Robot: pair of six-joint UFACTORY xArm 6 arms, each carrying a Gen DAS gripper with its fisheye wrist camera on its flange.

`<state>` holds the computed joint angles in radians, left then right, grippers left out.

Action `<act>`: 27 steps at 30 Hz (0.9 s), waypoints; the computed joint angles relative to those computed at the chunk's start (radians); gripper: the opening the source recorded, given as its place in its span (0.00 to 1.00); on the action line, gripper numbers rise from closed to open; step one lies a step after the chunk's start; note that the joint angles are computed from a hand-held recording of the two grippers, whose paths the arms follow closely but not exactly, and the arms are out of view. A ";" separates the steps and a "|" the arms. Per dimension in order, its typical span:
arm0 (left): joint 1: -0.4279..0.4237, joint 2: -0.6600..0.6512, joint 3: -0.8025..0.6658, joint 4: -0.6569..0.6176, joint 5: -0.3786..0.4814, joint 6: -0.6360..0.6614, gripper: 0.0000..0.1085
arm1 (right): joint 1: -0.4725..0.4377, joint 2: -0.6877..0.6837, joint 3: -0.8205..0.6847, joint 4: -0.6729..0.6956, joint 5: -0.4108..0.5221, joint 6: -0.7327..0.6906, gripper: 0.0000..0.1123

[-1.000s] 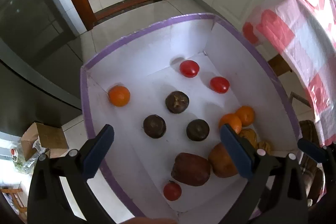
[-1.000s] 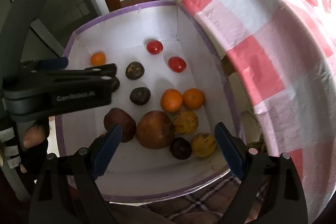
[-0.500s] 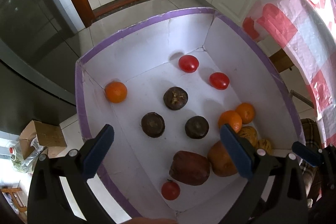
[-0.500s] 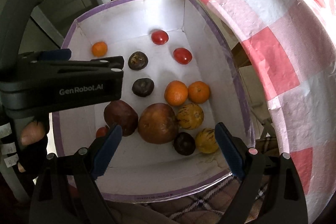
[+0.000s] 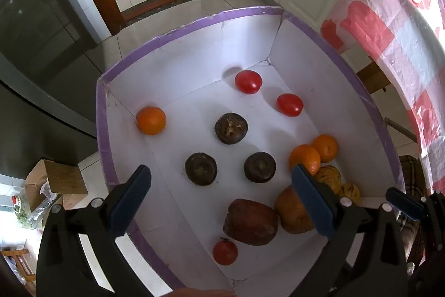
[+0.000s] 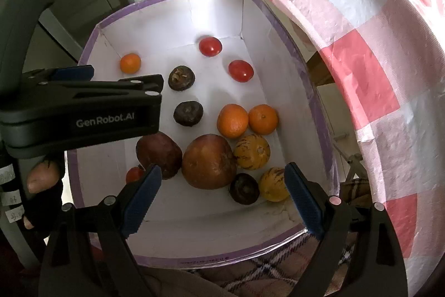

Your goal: Organize fruits

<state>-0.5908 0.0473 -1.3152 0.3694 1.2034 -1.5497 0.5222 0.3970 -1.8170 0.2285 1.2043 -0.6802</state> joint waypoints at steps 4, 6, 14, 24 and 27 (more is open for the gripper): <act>0.002 -0.003 0.003 -0.001 -0.001 0.003 0.93 | 0.001 0.001 -0.001 -0.001 0.000 0.003 0.77; 0.001 -0.002 0.002 -0.002 -0.001 0.004 0.93 | 0.001 0.001 0.001 -0.002 0.000 0.003 0.77; 0.003 -0.005 0.004 -0.001 -0.001 0.006 0.93 | 0.000 0.004 0.005 -0.008 -0.002 0.007 0.77; 0.003 -0.003 0.002 -0.002 -0.002 0.006 0.93 | 0.001 0.005 0.003 -0.009 0.000 0.008 0.77; 0.003 -0.002 0.001 -0.002 -0.001 0.006 0.93 | -0.001 0.006 0.002 -0.010 0.002 0.006 0.77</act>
